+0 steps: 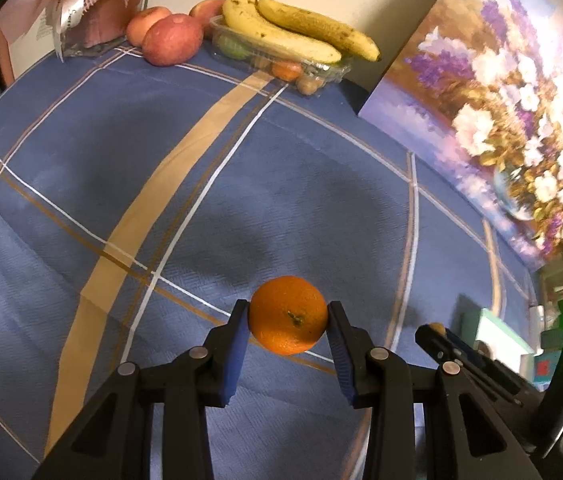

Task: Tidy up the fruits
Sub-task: 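Grasp the small brown round fruit with the right tool while the left tool holds the orange, then carry the orange and small brown fruit over the white tray with both tools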

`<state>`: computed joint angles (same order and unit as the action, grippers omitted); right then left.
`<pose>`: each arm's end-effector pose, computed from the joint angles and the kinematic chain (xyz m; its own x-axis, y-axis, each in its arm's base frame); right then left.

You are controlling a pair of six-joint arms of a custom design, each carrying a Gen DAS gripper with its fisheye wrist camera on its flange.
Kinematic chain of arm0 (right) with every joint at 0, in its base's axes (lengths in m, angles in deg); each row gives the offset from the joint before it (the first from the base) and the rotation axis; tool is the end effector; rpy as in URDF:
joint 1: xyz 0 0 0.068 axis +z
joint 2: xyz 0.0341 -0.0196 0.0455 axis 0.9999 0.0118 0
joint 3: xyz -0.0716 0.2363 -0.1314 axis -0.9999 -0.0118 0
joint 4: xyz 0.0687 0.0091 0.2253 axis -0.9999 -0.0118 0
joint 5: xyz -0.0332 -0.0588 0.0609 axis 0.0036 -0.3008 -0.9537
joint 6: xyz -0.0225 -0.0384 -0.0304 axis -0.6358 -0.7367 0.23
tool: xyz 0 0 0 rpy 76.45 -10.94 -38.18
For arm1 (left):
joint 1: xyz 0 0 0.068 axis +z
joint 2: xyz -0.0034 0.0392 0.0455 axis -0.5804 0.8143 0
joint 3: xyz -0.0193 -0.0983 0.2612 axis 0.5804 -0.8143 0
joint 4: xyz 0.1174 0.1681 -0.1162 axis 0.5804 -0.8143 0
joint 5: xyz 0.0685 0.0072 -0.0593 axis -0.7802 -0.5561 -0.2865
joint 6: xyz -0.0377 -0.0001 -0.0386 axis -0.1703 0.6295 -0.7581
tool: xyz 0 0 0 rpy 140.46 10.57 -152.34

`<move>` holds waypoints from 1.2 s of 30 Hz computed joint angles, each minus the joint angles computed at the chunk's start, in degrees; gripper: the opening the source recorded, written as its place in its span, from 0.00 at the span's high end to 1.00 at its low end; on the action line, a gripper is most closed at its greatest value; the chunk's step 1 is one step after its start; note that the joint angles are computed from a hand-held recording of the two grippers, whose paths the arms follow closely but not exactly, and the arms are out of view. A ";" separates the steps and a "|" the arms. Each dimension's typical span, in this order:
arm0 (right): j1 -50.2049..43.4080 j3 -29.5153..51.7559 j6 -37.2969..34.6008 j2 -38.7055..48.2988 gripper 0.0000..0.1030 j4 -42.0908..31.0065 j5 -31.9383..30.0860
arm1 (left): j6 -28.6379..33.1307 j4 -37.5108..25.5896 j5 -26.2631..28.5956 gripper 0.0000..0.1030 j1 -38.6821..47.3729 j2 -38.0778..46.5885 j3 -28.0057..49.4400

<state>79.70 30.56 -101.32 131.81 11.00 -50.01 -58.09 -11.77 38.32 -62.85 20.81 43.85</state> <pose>0.3314 -0.0500 0.2378 -0.9454 -0.0400 -0.3236 -0.0766 0.9919 0.1011 0.2833 -0.1472 0.2553 -0.8683 -0.3920 -0.3040 -0.2780 0.8920 -0.3563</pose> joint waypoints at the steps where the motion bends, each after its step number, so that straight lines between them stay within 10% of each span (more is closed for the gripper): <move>1: -0.30 -0.09 -0.09 -0.68 0.75 -0.35 0.01 | -0.41 -0.10 -0.40 0.60 -0.28 -0.69 0.08; 20: -15.78 -6.20 -8.16 -19.69 0.75 -5.32 -7.22 | -3.46 -5.47 -3.69 0.60 -13.54 -4.00 6.41; 36: -38.50 5.93 -21.17 -18.41 0.75 -15.10 -16.34 | -1.86 -12.15 -8.42 0.60 -27.62 3.52 21.75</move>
<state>41.20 36.49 -122.49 113.40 -4.09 -66.35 -59.95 -23.93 29.91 -90.47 24.33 65.61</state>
